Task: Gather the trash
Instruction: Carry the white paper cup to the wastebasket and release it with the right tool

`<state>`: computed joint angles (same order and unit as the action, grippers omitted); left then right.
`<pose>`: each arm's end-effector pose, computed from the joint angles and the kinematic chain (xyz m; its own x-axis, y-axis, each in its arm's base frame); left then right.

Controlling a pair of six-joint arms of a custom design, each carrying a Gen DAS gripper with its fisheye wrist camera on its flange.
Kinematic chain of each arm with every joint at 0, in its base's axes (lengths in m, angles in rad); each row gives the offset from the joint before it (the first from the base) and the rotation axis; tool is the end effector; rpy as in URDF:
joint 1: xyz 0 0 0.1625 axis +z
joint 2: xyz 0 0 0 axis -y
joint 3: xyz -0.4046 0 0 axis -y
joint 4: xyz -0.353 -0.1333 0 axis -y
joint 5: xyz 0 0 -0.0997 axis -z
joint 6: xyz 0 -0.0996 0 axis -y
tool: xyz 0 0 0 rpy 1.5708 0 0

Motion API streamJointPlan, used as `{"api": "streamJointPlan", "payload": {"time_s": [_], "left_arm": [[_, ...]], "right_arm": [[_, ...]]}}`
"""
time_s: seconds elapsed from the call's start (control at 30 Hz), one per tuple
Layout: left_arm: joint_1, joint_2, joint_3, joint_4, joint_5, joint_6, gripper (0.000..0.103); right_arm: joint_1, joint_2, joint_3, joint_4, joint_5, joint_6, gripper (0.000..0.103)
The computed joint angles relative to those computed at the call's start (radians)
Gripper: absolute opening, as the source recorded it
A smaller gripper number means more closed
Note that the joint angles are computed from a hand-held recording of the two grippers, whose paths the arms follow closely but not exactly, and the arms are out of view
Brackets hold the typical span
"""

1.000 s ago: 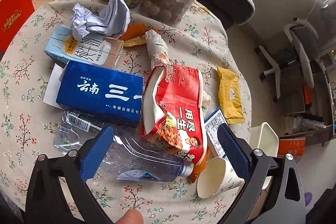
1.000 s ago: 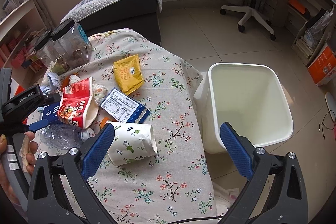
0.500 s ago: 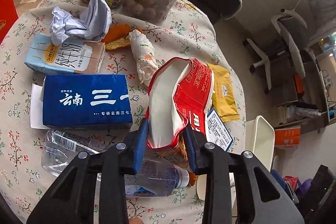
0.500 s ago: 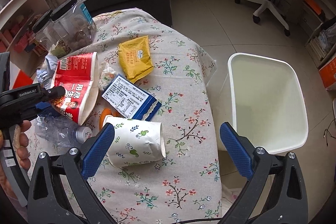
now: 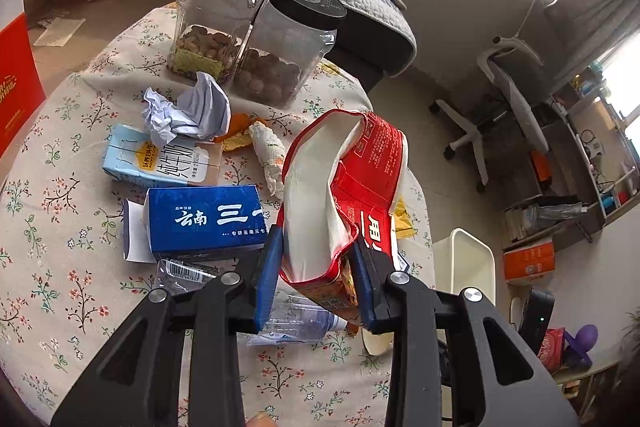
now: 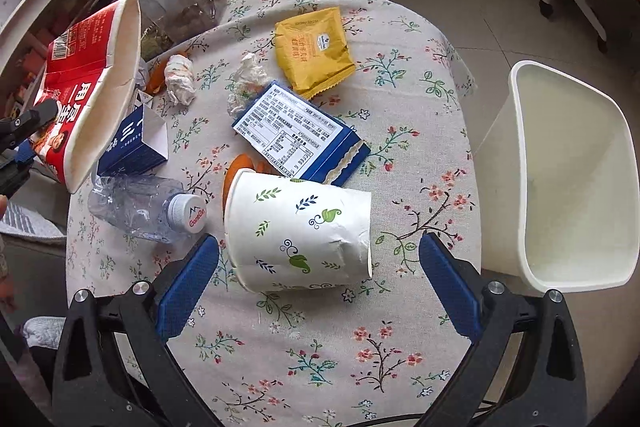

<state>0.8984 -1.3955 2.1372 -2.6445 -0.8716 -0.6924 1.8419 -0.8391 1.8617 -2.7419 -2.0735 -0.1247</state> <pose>-0.1258 -0.4750 0.2829 -0.9374 -0.2315 -0.2603 -0.0124 0.7688 -0.6393 0.2337 -0.5223 0.0907 -0.8237 -0.2832 0.4912 -0.3702 0.9248 -0.0875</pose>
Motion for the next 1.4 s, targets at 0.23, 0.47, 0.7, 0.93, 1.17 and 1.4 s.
{"api": "streamJointPlan", "payload": {"time_s": [0.23, 0.47, 0.7, 0.93, 1.17, 1.4], "left_arm": [[-0.005, 0.001, 0.011, 0.011, -0.003, 0.002, 0.034], [-0.016, 0.001, 0.023, 0.021, 0.031, -0.003, 0.034], [-0.031, -0.011, 0.043, 0.006, 0.096, -0.024, 0.034], [-0.069, 0.014, 0.040, -0.032, 0.167, -0.007, 0.034], [-0.101, 0.064, 0.028, -0.100, 0.215, 0.034, 0.034], [-0.122, 0.124, 0.008, -0.149, 0.212, 0.078, 0.034]], "right_arm": [[0.041, 0.091, -0.012, -0.065, -0.177, -0.041, 0.096], [0.031, 0.109, -0.028, -0.030, -0.110, -0.015, 0.076], [0.055, 0.083, -0.015, -0.126, -0.066, -0.034, 0.076], [0.089, 0.065, -0.021, -0.305, -0.043, -0.093, 0.076], [0.088, 0.051, -0.012, -0.492, -0.066, -0.147, 0.076], [0.063, 0.022, 0.019, -0.658, -0.138, -0.201, 0.076]]}}
